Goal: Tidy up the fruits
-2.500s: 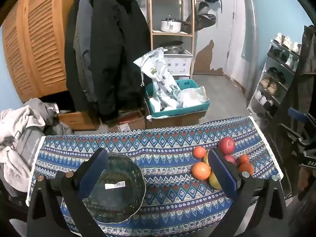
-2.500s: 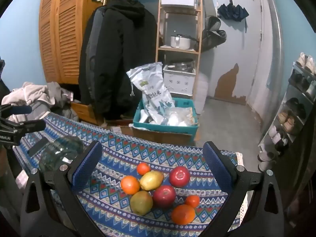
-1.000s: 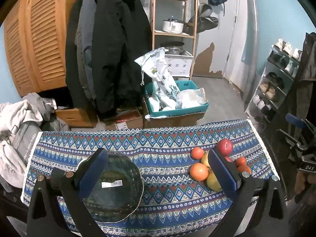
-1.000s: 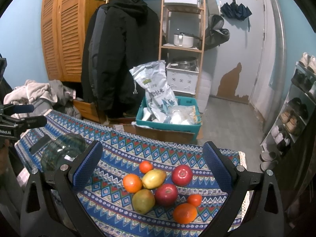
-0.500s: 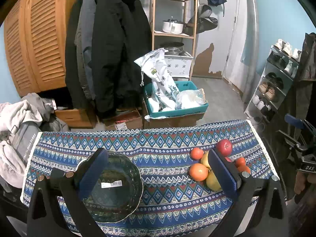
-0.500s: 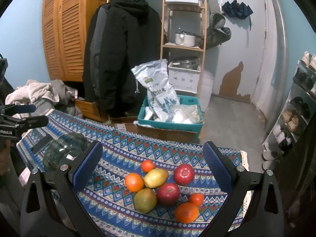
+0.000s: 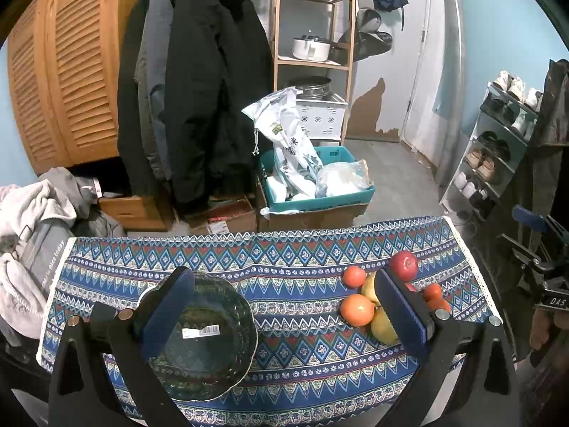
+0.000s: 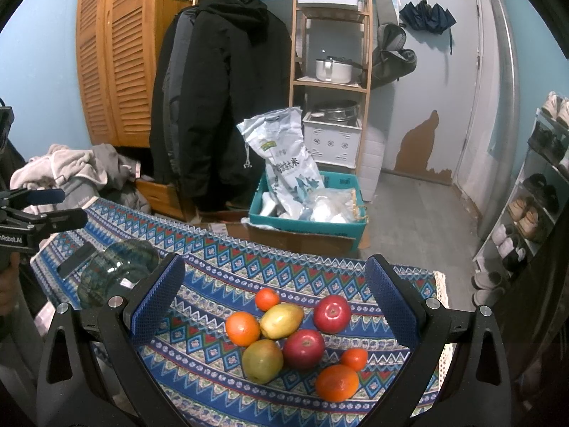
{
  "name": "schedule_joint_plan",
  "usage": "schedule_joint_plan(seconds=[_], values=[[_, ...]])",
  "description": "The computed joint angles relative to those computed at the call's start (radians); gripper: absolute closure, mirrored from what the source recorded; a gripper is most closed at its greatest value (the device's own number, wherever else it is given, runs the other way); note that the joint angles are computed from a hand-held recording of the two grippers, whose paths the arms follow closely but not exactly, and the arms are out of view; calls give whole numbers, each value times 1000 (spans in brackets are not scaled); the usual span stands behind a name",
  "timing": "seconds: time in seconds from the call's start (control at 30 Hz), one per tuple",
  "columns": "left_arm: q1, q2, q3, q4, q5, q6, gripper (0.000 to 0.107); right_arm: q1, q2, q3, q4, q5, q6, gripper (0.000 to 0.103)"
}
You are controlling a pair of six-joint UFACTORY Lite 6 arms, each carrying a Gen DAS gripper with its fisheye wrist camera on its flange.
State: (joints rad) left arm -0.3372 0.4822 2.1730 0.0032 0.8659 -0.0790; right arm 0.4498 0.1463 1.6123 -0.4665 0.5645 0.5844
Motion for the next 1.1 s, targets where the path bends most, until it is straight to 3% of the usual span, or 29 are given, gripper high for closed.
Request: schedule_joint_plan(seconds=[1.1], values=[[-13, -56, -68, 17, -70, -12, 5, -5, 3, 13, 15, 6, -16, 3]])
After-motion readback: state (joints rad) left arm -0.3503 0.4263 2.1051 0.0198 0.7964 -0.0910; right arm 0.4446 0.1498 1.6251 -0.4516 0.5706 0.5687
